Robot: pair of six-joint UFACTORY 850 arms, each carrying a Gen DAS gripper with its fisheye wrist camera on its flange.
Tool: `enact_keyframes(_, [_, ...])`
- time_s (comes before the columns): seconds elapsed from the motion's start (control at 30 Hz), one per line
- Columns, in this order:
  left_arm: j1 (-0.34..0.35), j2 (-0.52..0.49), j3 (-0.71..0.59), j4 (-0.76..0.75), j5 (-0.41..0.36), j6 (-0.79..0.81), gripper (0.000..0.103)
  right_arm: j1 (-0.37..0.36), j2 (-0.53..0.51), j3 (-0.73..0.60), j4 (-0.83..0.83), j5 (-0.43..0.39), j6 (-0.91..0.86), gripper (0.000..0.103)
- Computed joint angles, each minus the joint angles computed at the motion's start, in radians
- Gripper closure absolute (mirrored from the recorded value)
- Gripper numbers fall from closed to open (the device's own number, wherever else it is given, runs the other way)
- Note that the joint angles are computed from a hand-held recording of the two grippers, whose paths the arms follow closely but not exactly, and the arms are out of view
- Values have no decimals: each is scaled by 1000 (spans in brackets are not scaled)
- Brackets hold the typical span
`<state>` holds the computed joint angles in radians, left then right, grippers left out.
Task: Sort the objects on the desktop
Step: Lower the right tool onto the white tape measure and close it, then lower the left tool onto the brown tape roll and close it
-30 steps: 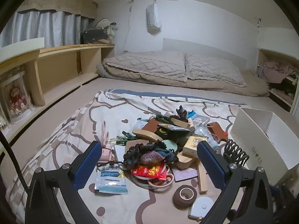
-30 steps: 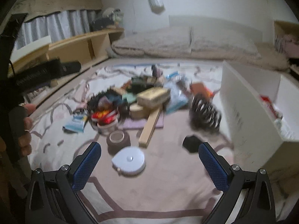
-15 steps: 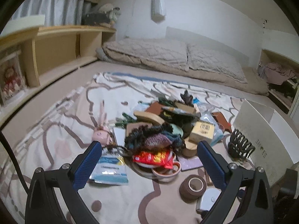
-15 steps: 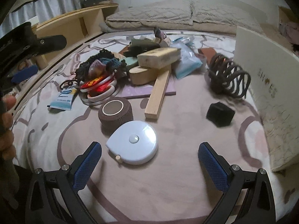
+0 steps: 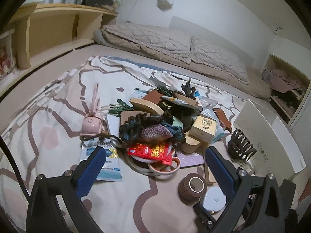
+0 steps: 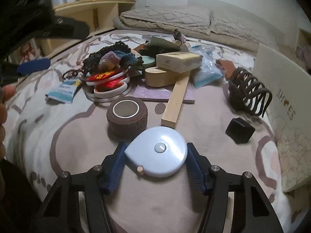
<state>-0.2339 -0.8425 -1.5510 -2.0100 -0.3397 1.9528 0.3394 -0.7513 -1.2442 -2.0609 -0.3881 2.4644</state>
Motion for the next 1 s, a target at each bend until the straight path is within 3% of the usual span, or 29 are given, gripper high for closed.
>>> enact_keyframes(0.5, [-47, -8, 15, 147, 13, -11, 2, -47, 73, 98, 162, -36, -70, 41])
enact_keyframes(0.77, [-83, -23, 10, 216, 55, -21, 6, -47, 91, 155, 49, -59, 88, 41])
enact_keyframes(1.0, [-98, -56, -28, 413, 114, -220, 10, -61, 92, 175, -94, -57, 286, 41])
